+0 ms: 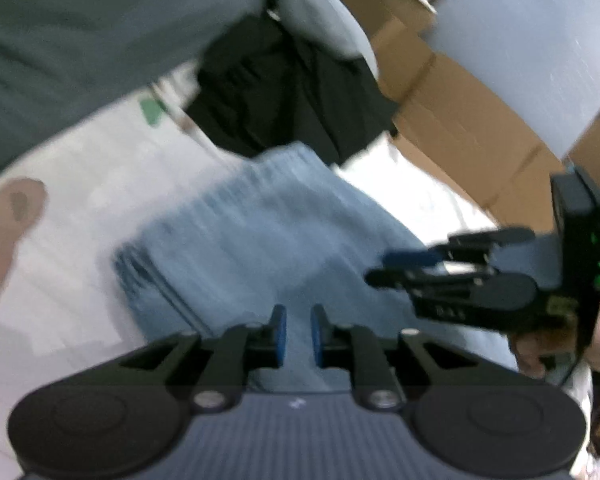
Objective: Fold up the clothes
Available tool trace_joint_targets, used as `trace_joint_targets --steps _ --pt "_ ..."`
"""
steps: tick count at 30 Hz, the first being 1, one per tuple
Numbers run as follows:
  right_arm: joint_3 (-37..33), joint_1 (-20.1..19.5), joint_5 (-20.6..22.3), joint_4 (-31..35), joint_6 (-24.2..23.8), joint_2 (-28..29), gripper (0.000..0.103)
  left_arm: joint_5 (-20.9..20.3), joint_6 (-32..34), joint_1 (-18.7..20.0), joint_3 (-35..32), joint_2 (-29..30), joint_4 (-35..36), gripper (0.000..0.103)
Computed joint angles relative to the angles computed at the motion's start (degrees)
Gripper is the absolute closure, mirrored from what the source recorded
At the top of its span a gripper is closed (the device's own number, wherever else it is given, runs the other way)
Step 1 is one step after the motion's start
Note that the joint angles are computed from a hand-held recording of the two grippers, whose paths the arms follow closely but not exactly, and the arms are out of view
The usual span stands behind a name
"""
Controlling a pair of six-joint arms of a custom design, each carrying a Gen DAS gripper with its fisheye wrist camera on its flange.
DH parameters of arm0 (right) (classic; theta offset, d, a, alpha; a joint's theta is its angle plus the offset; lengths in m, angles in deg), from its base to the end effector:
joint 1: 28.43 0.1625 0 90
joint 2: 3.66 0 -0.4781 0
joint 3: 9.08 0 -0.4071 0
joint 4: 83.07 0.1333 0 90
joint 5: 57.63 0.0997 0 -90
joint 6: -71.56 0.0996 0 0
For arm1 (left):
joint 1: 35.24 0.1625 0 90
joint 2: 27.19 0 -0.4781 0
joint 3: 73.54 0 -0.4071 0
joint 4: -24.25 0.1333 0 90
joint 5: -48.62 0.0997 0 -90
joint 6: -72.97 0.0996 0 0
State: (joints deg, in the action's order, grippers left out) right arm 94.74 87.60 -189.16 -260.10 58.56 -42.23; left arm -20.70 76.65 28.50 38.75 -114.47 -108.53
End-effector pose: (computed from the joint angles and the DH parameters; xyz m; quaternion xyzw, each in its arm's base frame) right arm 0.3520 -0.5676 0.0586 0.2436 -0.8878 0.2150 0.3259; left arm -0.0768 -0.5364 0.4096 0.2243 0.9461 -0.1837 0.1442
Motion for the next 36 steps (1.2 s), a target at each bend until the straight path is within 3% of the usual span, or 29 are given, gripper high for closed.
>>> trace_joint_targets --steps 5,11,15,18,26,32,36 --pt "2.0 0.0 -2.3 -0.5 -1.5 -1.1 0.064 -0.2 -0.2 0.8 1.4 -0.2 1.2 0.090" --pt "5.5 -0.1 -4.0 3.5 -0.4 -4.6 0.063 0.8 1.2 0.3 1.4 -0.8 3.3 0.090" --pt "8.4 -0.2 -5.5 6.7 3.2 -7.9 0.063 1.2 1.1 -0.1 0.7 -1.2 5.9 0.089" --pt "11.5 -0.1 -6.9 7.6 6.4 -10.5 0.062 1.8 0.9 -0.8 0.9 -1.7 7.2 0.083" --pt "17.9 1.8 -11.6 7.5 14.8 -14.8 0.062 1.3 0.4 -2.7 2.3 -3.5 7.9 0.080" --pt "21.1 4.1 -8.8 1.1 16.2 -15.6 0.062 -1.5 0.8 -4.0 3.9 -3.5 7.6 0.080" --pt "23.8 4.9 -8.1 0.1 19.9 -15.3 0.068 -4.2 3.1 -4.9 5.2 -2.8 8.6 0.080"
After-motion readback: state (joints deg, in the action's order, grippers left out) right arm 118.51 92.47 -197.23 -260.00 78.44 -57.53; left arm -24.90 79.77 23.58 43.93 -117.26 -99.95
